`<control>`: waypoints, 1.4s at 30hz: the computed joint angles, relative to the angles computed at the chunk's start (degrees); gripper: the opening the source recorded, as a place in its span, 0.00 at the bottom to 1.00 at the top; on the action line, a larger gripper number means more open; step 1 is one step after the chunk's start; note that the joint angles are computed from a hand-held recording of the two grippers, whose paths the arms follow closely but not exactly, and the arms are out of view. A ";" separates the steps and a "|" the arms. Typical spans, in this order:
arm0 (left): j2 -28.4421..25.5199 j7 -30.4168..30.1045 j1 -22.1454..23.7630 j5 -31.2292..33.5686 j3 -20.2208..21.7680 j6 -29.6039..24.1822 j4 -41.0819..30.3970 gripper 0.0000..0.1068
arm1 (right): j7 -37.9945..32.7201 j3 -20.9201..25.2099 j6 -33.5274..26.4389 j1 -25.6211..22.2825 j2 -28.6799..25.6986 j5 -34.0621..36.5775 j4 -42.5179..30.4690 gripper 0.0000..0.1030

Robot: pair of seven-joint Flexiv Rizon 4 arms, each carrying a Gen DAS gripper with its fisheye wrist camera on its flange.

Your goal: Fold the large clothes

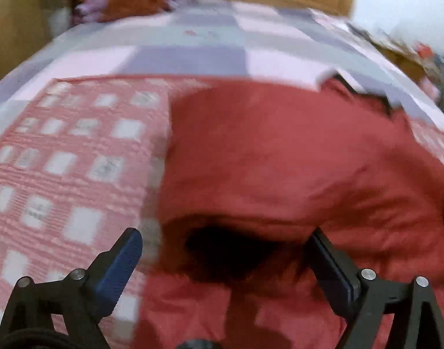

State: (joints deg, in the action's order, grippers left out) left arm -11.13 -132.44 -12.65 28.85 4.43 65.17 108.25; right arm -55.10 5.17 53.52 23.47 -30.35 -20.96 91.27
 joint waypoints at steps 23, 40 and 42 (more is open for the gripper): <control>2.24 -6.10 3.18 9.45 -3.21 -0.35 -4.16 0.86 | 11.53 -4.28 9.67 2.30 5.44 -23.80 7.86 0.99; -0.60 5.36 2.91 -1.94 -0.34 6.54 -7.47 0.87 | 17.40 -10.04 17.31 4.37 7.83 -28.32 13.29 0.99; -4.59 6.66 2.16 -3.05 -0.04 2.73 -12.45 0.87 | 19.42 -9.35 19.78 3.95 6.98 -30.37 11.54 0.99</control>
